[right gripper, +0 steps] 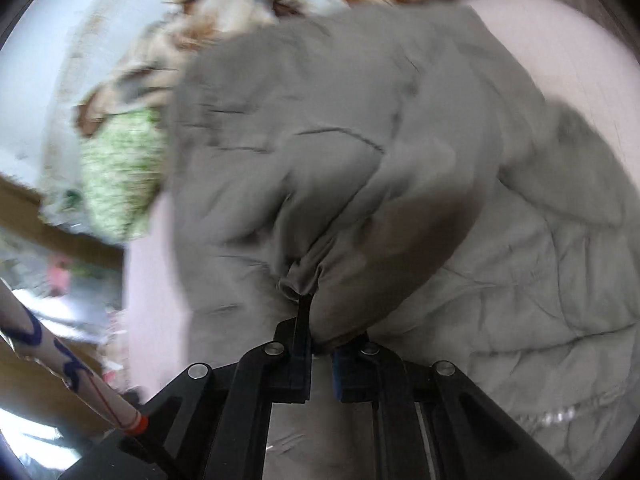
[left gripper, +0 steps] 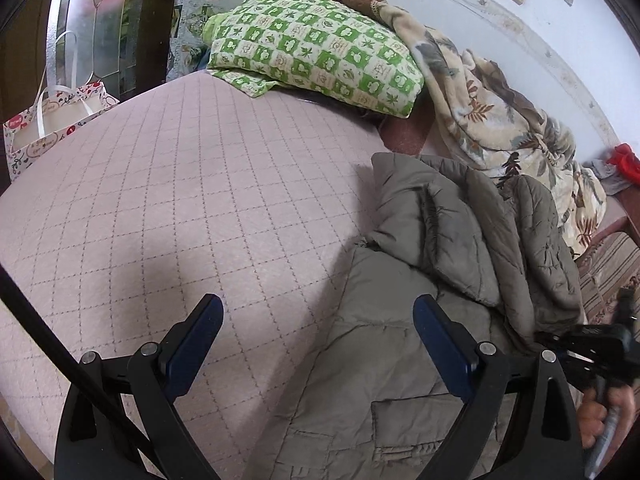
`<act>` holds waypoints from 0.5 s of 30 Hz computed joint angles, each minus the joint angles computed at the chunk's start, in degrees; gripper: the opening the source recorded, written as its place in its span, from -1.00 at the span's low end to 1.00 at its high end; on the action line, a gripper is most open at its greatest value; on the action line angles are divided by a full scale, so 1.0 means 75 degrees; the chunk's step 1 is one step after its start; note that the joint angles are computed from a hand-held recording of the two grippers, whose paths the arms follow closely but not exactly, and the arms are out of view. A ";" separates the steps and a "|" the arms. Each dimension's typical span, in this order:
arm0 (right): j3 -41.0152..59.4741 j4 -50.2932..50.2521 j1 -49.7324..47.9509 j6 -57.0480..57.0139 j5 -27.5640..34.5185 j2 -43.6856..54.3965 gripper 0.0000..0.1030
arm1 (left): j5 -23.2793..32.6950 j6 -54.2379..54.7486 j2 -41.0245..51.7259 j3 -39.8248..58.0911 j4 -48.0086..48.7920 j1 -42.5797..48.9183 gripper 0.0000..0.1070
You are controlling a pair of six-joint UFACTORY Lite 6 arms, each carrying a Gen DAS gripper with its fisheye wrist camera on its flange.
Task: Fold large clothes
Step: 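Grasp the jacket shoulder with the right gripper and fold it over, release, then grasp the jacket body near the zipper with the right gripper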
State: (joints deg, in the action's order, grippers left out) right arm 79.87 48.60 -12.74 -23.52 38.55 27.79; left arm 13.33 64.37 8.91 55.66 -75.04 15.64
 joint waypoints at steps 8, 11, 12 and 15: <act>0.1332 -0.1233 0.0353 0.1494 -0.0723 0.1346 -0.40 | -0.0249 -0.0056 0.0011 0.0023 0.0101 -0.0122 0.78; 0.0522 -0.1574 0.0394 0.1086 -0.0830 0.0287 0.48 | -0.0228 -0.0054 0.0001 0.0015 0.0051 -0.0131 0.78; 0.0056 -0.1570 0.0367 0.0804 -0.0960 -0.0229 0.48 | -0.0207 -0.0069 -0.0008 0.0010 0.0023 -0.0119 0.78; -0.0856 -0.1679 0.0127 0.0186 -0.0852 -0.1540 0.48 | -0.0150 -0.0134 -0.0009 -0.0010 0.0072 -0.0079 0.78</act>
State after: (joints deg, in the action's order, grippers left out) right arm 73.45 36.01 -11.78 -22.12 32.15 16.24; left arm 12.21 63.36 8.84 55.59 -74.50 15.05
